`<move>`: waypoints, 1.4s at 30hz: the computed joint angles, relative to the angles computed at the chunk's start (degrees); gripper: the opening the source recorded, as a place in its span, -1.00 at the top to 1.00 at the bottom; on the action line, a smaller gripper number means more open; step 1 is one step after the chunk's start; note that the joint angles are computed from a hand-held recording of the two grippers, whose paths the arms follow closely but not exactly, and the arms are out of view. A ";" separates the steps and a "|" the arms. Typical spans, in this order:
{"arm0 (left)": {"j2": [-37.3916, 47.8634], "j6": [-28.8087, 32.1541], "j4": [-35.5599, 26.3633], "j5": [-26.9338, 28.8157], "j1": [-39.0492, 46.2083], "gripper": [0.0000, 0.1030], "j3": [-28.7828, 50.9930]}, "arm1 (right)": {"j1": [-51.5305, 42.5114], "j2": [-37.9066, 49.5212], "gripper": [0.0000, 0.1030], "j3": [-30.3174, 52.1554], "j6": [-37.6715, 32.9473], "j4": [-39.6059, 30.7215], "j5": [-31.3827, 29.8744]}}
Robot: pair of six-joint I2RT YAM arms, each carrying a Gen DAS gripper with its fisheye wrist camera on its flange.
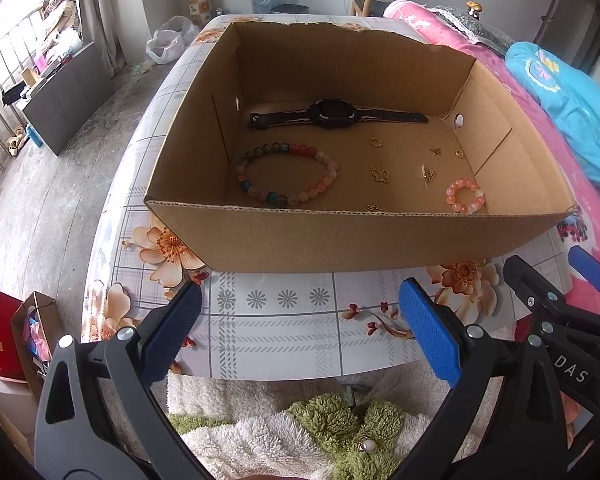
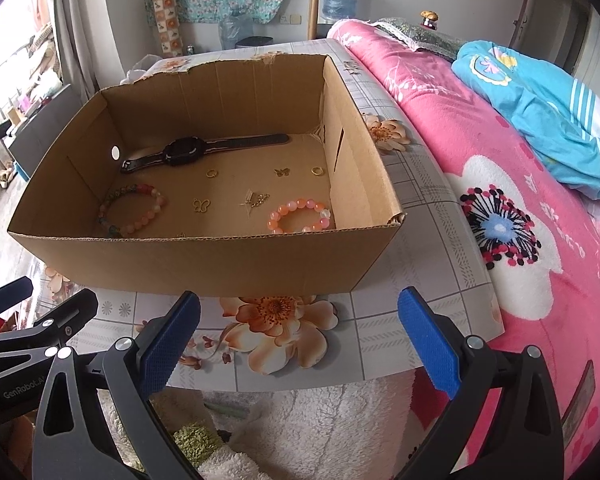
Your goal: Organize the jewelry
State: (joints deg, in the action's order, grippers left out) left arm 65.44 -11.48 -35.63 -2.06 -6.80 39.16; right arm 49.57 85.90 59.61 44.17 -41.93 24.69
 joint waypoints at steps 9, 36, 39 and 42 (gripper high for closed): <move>0.26 0.55 0.17 1.18 1.31 -0.84 -0.07 | -0.14 0.14 -0.87 0.22 0.17 -0.48 0.36; 1.38 0.08 0.01 0.32 0.68 -0.84 0.43 | 0.56 0.87 -0.87 0.78 0.30 -0.57 -0.13; 1.48 -0.04 -0.12 0.26 0.60 -0.84 0.46 | 0.60 0.81 -0.87 0.76 0.33 -0.59 -0.09; 1.45 -0.23 -0.13 0.13 0.41 -0.84 0.43 | 0.59 0.80 -0.87 0.74 0.34 -0.56 -0.12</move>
State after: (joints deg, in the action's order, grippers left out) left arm 66.88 -11.70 -35.76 -1.93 -6.39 39.60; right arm 50.16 86.69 60.35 44.52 -42.49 24.57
